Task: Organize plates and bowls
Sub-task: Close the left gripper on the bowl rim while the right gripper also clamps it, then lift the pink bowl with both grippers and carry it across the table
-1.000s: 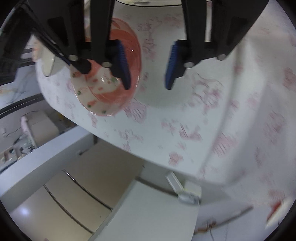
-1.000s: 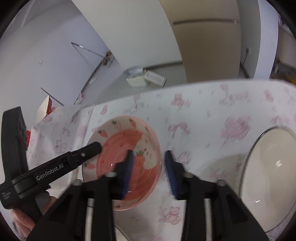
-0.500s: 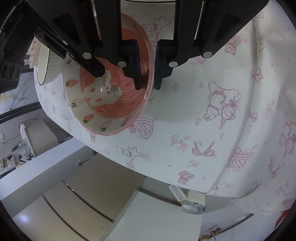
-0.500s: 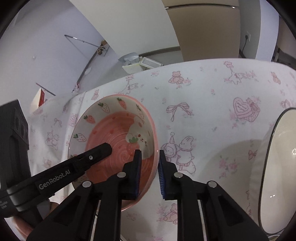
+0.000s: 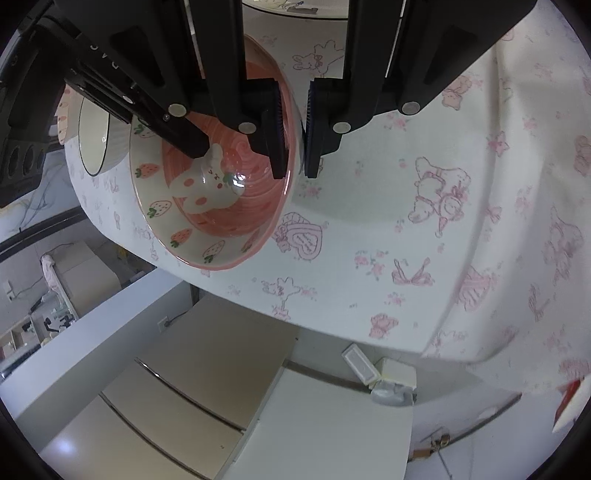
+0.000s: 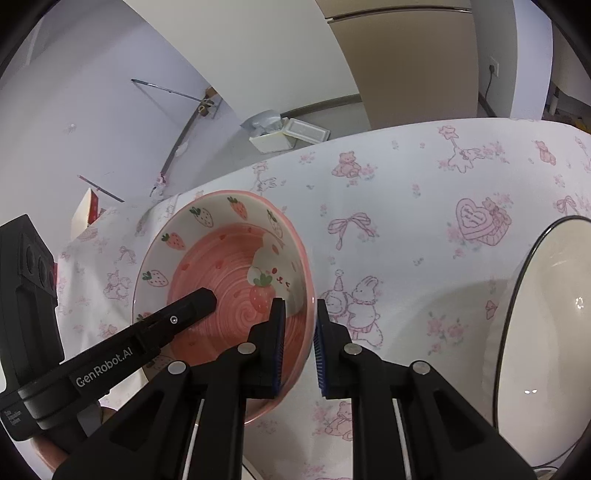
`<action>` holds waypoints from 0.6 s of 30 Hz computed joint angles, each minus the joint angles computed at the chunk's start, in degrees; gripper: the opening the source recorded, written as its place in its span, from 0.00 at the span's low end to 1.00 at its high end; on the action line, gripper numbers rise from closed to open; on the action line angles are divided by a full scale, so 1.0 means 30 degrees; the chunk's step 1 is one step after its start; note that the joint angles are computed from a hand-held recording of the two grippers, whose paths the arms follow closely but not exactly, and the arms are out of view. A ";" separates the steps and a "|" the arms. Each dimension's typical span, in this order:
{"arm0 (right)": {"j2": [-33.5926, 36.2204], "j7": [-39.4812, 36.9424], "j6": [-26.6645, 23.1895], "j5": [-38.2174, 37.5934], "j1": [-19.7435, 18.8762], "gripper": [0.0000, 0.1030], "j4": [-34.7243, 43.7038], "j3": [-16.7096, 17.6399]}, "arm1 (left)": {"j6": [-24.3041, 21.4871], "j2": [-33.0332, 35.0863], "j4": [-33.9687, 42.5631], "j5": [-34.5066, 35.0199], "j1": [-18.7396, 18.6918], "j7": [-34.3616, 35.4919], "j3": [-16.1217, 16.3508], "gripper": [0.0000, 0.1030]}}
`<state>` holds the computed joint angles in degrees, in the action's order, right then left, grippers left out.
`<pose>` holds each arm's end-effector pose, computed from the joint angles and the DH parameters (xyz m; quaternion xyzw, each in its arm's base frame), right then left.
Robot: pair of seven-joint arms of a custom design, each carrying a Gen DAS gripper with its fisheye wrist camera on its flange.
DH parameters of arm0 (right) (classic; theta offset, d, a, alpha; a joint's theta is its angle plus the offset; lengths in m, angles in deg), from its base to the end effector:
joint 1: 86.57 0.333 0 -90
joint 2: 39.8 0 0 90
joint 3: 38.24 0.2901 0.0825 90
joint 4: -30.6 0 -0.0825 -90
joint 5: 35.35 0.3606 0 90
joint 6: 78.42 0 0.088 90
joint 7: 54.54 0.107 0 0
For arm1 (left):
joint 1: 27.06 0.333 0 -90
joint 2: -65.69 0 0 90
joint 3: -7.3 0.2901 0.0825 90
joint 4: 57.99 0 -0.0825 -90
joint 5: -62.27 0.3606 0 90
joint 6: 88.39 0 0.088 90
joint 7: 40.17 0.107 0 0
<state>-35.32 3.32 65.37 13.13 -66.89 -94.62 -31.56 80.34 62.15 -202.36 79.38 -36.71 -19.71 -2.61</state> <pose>0.4909 0.2362 0.3648 -0.7883 0.5336 0.1093 0.2861 0.4475 -0.1794 0.3443 -0.8551 0.4558 -0.2367 0.0703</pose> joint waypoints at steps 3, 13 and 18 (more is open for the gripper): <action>-0.0760 -0.0178 0.0547 -0.0119 0.0110 0.14 -0.0449 0.0033 | -0.0125 -0.0751 -0.0221 0.0957 0.0173 -0.0971 -0.0171 0.10; -0.4513 -0.0306 -0.0441 -0.0763 -0.0183 0.13 -0.1266 -0.0557 | -0.2061 -0.4214 0.0288 0.4261 -0.0359 -0.3643 -0.1217 0.10; -0.7300 -0.0646 -0.0241 -0.1011 -0.0673 0.13 -0.2602 -0.1220 | -0.3795 -0.4217 0.2654 0.5792 -0.0808 -0.4828 -0.2497 0.11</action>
<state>-57.22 1.38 64.64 10.09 -68.91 -102.42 -35.22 68.96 49.50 -194.40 96.76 -39.13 -34.19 -10.10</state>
